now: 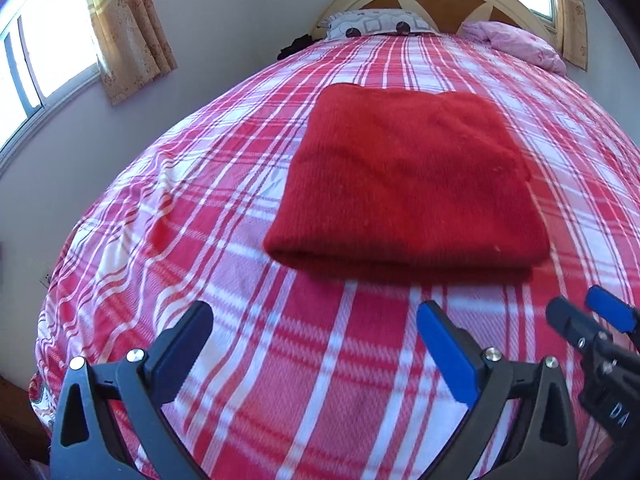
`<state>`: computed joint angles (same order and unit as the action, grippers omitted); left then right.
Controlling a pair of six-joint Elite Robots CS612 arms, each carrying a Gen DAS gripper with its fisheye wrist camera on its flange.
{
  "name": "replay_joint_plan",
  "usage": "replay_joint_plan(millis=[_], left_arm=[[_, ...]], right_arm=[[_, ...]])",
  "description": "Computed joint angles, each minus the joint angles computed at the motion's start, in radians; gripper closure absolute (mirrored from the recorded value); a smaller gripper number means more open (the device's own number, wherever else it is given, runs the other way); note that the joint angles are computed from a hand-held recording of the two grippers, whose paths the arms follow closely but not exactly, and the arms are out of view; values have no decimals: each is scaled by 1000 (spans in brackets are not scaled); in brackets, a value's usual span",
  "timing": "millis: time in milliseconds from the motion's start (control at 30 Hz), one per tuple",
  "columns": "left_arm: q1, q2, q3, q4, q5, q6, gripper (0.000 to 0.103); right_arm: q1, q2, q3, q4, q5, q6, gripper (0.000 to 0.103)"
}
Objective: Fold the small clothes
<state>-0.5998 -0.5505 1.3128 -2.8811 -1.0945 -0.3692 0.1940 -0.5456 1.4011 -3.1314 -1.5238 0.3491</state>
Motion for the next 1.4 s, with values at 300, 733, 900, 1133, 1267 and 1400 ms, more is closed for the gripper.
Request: replay_joint_plan(millis=[300, 733, 900, 1133, 1267, 1400], left_arm=[[-15, -32, 58, -90, 15, 48, 0], [-14, -100, 131, -118, -66, 23, 0], [-23, -154, 183, -186, -26, 47, 0], [-45, -201, 249, -347, 54, 116, 0], [-55, -215, 278, -432, 78, 127, 0], [-72, -210, 287, -513, 145, 157, 0]], right_arm=[[10, -52, 83, -65, -51, -7, 35], [23, -108, 125, -64, -38, -5, 35], [36, -146, 162, -168, -22, 15, 34], [70, -189, 221, -409, -134, -32, 33], [88, -190, 237, -531, -230, -64, 29], [96, -187, 249, -610, -279, -63, 29]])
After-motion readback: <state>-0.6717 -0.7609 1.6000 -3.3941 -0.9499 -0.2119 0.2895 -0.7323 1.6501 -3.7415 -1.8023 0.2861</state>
